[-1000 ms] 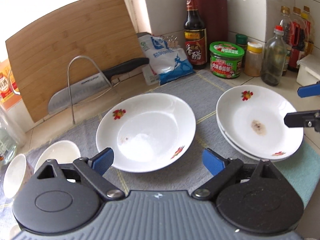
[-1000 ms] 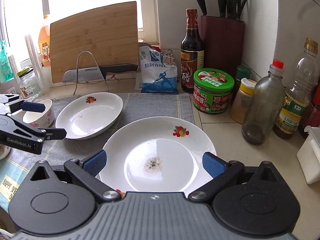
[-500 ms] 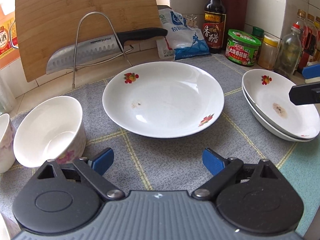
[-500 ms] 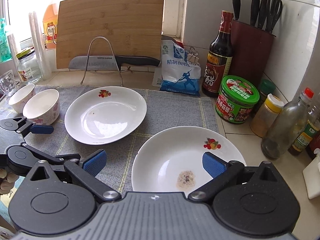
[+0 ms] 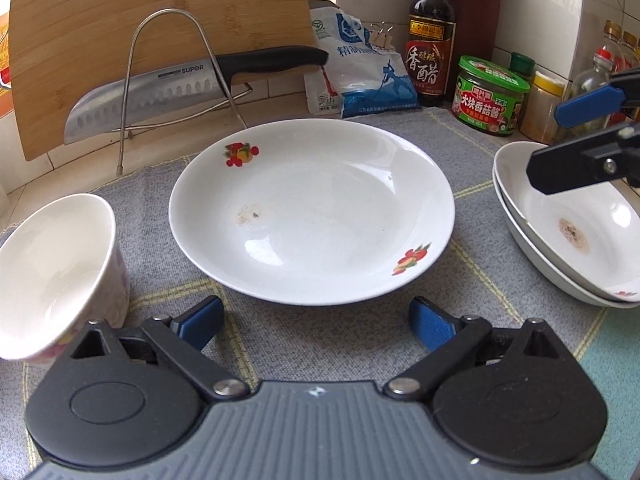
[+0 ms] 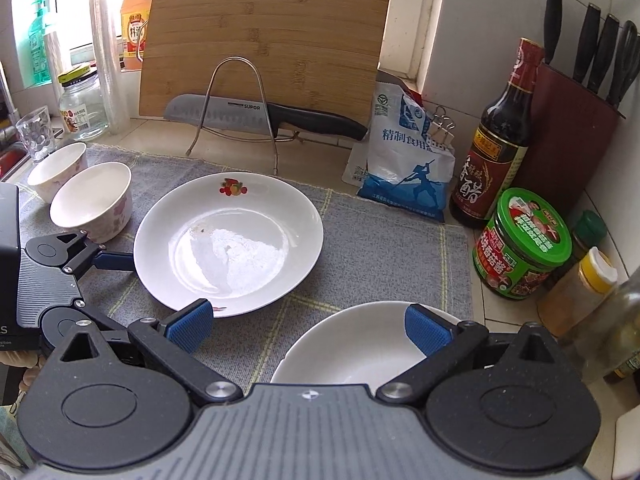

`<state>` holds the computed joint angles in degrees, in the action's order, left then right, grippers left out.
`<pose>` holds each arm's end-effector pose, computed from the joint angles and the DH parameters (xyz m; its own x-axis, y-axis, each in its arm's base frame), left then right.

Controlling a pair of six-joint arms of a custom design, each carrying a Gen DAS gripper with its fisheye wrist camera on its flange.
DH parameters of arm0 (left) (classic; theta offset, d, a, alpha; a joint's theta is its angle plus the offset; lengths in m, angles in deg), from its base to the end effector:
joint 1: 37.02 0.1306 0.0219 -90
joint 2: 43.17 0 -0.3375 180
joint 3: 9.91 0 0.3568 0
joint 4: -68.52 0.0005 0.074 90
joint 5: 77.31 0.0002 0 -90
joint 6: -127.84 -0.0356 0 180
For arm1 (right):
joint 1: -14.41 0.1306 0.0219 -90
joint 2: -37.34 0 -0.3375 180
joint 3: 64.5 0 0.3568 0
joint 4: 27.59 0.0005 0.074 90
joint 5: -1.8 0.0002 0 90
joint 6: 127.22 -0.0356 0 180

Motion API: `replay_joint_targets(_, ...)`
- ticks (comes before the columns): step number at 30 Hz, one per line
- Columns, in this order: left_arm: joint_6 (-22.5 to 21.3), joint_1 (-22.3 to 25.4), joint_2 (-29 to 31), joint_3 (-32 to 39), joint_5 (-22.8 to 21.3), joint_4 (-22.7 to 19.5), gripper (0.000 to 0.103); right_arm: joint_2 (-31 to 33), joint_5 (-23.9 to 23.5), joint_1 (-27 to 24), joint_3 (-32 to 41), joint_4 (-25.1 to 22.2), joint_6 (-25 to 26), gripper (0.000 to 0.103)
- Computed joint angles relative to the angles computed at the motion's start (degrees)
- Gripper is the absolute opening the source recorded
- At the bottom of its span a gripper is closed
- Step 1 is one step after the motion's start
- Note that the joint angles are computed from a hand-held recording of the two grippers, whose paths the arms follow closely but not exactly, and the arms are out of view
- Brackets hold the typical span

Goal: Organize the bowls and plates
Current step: 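Move the right tool to the flowered plate by the cutting board and grip its rim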

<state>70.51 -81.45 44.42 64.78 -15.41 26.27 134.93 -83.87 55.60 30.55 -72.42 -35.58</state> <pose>0.3081 -0.2793 0.3015 -0.7229 0.0419 -0.6897 0.0417 0.9990 0.0169 0.3761 0.3249 0.3686 -0.5357 -0.5068 -0.6754 -0.6338 0.7699 -0.0749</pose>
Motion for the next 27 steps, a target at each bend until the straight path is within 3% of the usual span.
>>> replay_joint_targets(8,0.68,0.87,1.47,1.48,-0.08,-0.46,0.103,8.26,-6.60,-2.48,8.13,-2.28,5.38,0.103)
replay_joint_targets(20,2.12,0.88,2.31,2.43,-1.01,-1.18,0.103,23.34,-13.73,-2.79,26.29,-9.97,13.48,0.103)
replay_joint_targets(27,1.86,0.97,2.36,2.48,-0.99,-1.04,0.103,31.72,-18.24,-3.82,38.52,-18.08,17.59,0.103)
